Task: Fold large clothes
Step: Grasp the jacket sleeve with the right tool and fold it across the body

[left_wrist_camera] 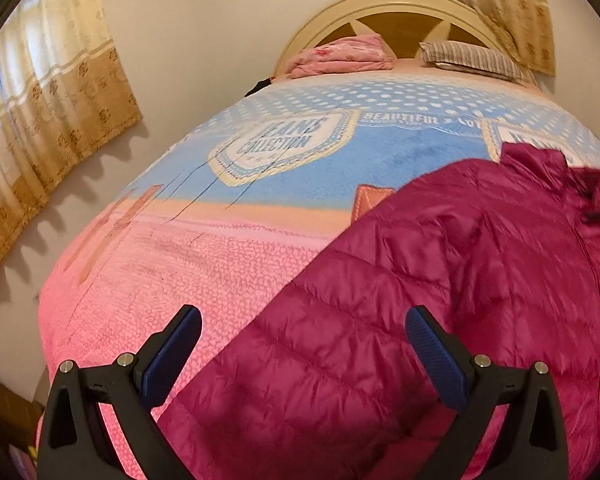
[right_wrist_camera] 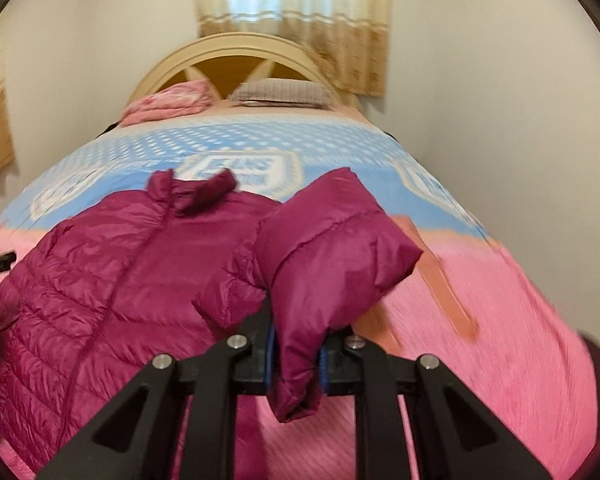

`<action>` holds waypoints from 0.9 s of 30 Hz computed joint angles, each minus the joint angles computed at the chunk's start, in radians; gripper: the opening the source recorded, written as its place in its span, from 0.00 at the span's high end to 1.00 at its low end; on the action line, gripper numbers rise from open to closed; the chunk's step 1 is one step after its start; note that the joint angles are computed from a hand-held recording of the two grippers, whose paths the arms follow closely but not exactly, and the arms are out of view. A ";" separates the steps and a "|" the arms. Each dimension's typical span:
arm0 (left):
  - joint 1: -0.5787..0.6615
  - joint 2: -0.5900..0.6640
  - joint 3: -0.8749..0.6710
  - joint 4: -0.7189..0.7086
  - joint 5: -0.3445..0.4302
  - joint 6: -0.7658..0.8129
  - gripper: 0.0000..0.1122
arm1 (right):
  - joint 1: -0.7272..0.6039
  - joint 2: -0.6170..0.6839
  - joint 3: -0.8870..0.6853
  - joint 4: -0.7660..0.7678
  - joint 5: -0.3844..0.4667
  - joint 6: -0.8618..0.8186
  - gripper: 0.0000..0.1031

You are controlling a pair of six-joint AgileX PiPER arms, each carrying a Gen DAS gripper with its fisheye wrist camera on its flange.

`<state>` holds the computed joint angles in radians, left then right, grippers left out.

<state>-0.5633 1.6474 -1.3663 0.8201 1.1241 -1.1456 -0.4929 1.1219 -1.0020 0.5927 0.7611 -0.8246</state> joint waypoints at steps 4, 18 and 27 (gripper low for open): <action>0.027 0.010 -0.014 0.004 -0.012 0.011 0.09 | 0.260 0.028 -0.033 -0.212 -0.106 0.202 0.83; 0.174 0.025 0.091 0.039 -0.064 -0.023 0.09 | 0.880 0.302 -0.111 -0.939 -0.279 0.885 0.84; 0.183 0.013 0.141 0.051 -0.069 -0.051 0.09 | 1.008 0.397 -0.082 -1.035 -0.313 0.984 0.84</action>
